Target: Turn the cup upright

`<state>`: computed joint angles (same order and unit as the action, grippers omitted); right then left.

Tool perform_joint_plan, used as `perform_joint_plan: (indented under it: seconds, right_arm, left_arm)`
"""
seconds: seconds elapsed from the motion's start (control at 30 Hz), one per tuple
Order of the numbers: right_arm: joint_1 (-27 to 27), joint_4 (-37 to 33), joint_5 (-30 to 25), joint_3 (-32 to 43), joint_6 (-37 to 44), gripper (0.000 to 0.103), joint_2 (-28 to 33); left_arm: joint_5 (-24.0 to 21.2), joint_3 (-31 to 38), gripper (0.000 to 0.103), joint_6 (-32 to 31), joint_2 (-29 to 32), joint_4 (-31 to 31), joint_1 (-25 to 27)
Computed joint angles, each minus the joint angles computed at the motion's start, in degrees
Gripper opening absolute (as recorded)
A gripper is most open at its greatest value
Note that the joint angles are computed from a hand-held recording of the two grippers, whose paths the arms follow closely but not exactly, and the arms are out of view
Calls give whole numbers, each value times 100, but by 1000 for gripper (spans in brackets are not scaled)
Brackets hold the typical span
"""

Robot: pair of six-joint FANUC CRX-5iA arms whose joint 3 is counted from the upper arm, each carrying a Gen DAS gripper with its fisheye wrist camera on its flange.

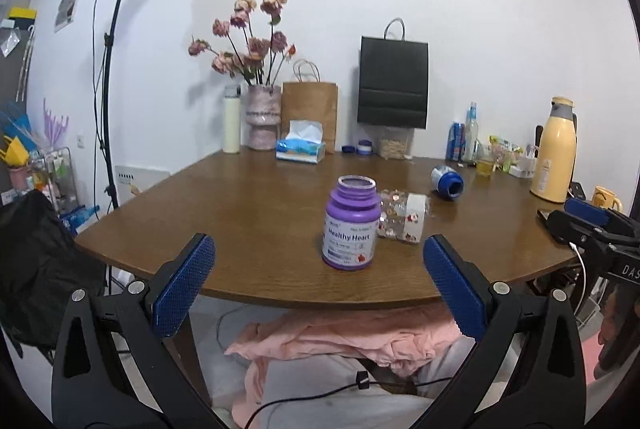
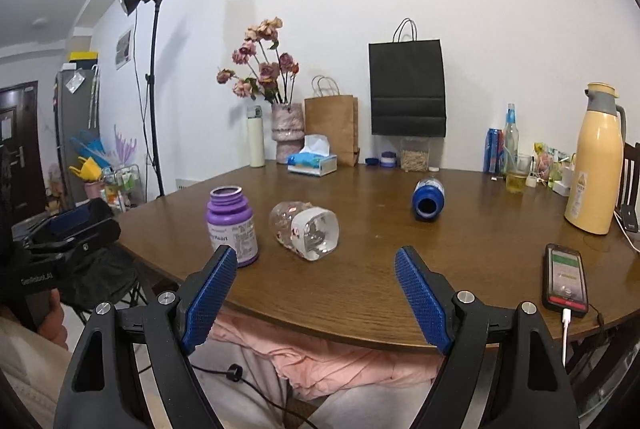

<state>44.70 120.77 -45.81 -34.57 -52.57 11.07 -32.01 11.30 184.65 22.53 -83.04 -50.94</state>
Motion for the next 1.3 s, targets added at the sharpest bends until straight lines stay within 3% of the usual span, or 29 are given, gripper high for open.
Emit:
perform_joint_plan:
  seconds: [1.3]
  right_arm:
    - [-10, 15, 40, 24, -7, 86, 8]
  left_arm:
    - [-35, -118, 103, 252, -58, -324, -85]
